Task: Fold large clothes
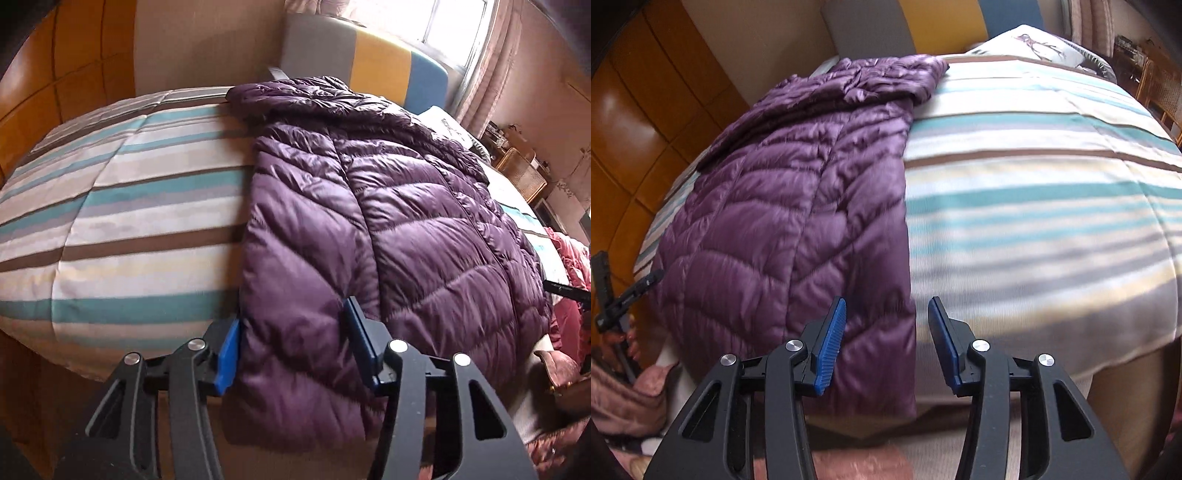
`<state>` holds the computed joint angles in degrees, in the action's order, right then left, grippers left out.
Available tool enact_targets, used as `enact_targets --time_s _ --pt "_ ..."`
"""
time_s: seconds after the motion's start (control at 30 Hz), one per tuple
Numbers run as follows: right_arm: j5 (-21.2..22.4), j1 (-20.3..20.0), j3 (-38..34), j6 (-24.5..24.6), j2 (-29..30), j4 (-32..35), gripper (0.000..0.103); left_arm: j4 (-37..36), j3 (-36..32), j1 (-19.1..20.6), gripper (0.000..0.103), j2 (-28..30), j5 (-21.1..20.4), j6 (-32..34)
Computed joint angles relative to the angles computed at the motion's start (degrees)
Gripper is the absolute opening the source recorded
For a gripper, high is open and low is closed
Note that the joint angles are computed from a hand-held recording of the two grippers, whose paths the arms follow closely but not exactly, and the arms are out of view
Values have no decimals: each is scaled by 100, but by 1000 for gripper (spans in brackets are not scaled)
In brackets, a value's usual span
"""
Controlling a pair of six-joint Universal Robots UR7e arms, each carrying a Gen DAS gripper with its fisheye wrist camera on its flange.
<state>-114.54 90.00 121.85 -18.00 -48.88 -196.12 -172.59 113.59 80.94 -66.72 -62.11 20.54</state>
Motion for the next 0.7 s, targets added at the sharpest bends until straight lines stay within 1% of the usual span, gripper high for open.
enact_targets --time_s 0.07,0.1,0.13,0.17,0.2,0.23,0.27,0.3,0.33,0.43,0.57,0.63,0.7 --pt "-8 8 33 -100 41 -20 43 -24 33 -8 48 -6 7 20" --pt "-73 35 3 -157 92 -57 41 -52 51 -21 45 0 35 14" --pt "-84 58 -16 -242 132 -67 30 -32 54 -31 43 9 35 -14" --pt "-26 65 -32 -285 140 -12 24 -19 65 -54 38 17 49 -30" --pt "13 70 -35 -333 150 16 16 -1 67 -74 33 27 75 -23" --pt "7 90 -52 -387 183 1 10 11 78 -96 27 31 92 -9" --pt "23 106 -59 -454 213 -31 9 66 81 -100 14 17 19 1" --pt "51 112 -63 -473 221 -49 8 76 96 -109 9 -1 -80 11" --pt "107 103 -65 -468 215 -52 7 27 121 -138 8 -1 -76 23" --pt "748 -46 57 -374 16 -54 5 -239 262 -253 6 -47 -196 243" --pt "1483 -141 198 -407 -203 -114 4 -467 384 -304 5 -260 -774 305" --pt "1813 -167 248 -415 -299 -95 4 -610 429 -313 5 -349 -963 297" --pt "2248 -217 332 -432 -408 -146 4 -799 473 -319 5 -444 -1204 224"
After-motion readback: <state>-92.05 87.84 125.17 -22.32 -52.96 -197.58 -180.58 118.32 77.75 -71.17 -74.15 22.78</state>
